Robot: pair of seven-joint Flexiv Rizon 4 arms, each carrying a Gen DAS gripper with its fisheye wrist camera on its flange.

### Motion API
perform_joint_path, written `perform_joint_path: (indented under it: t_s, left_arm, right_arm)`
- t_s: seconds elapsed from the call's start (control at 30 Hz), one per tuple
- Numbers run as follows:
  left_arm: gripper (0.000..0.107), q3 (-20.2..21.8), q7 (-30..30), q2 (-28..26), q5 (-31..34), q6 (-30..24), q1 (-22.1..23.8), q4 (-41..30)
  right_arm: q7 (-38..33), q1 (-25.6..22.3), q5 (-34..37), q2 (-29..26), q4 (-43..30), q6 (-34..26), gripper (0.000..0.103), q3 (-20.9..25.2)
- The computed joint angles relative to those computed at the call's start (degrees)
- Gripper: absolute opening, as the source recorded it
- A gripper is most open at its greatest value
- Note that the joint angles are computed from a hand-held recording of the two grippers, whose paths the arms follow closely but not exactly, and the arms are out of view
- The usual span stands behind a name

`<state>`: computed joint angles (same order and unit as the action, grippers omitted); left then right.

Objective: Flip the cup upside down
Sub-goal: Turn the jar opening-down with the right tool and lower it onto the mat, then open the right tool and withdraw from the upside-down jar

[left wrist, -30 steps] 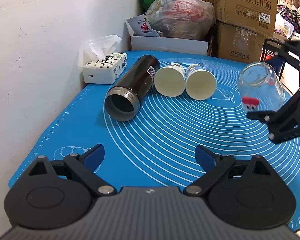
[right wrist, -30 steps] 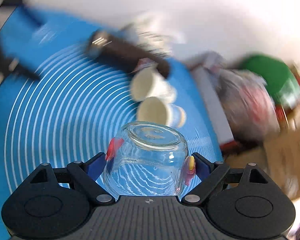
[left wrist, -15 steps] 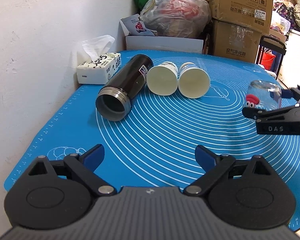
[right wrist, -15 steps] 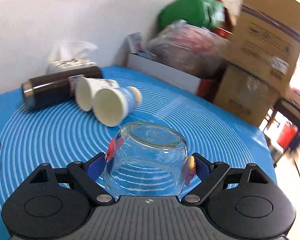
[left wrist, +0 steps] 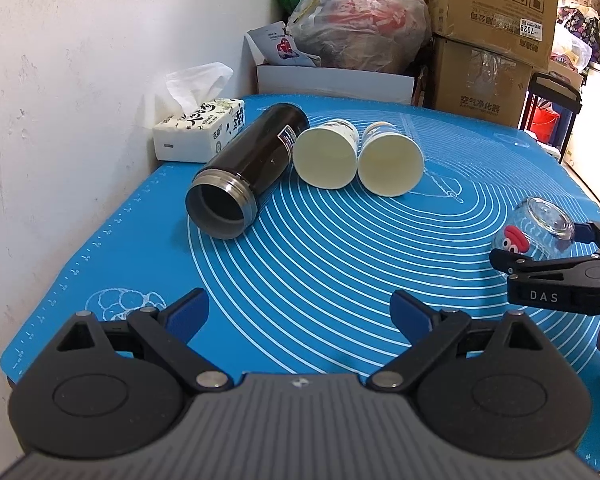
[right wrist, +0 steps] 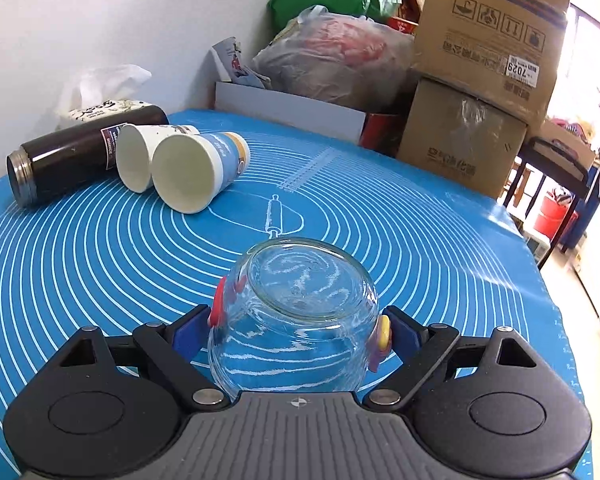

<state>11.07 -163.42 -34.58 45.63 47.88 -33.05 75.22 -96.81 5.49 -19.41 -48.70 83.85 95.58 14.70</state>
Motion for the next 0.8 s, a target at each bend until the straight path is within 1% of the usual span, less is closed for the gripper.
perform_joint_path:
  t_s: [0.07,0.17,0.3,0.4,0.43,0.5,0.6,0.63,0.8]
  left_arm:
    - [0.096,-0.3,0.5,-0.3,-0.5,-0.4,0.2,-0.3]
    - [0.096,-0.5,1.1,-0.7,-1.2,-0.4,0.5,-0.8]
    - [0.096,-0.4,1.5,-1.1,-1.8,-0.6,0.3,-1.5]
    - [0.096,-0.1,1.2,-1.3,-1.5,-0.7,-0.2,-1.9]
    - [0.096,0.0,0.9,-1.3,-1.4,-0.6,-0.4,-1.9]
    - [0.096,-0.1,1.0,-1.2,-1.5,0.0,-0.3,-1.8]
    - [0.096,0.1,1.1,-1.0,-0.8,0.7,-0.9,-1.9]
    - [0.096,0.2,1.1,-0.9,-0.4,0.6,-1.3,-2.1]
    - [0.096,-0.1,1.9,-0.5,0.8,0.5,-2.5,-2.6]
  right_arm:
    - [0.1,0.4,0.1,0.0,0.0,0.1,0.09,-0.6]
    - [0.1,-0.1,0.2,0.0,0.0,-0.1,0.09,0.2]
    - [1.3,2.0,0.7,0.6,0.6,0.6,0.094,-2.8]
    - [1.1,-0.3,0.7,0.9,1.1,0.0,0.101,0.4]
    - [1.3,-0.6,1.0,1.3,1.6,0.1,0.102,0.7]
    - [1.9,-1.6,1.7,2.4,2.9,0.6,0.103,1.8]
    - [3.0,-4.4,2.8,4.4,5.2,0.8,0.103,5.1]
    - [3.5,-4.6,3.3,5.4,6.3,1.3,0.103,5.1]
    - [7.0,-3.1,4.4,10.8,12.7,6.0,0.103,1.4]
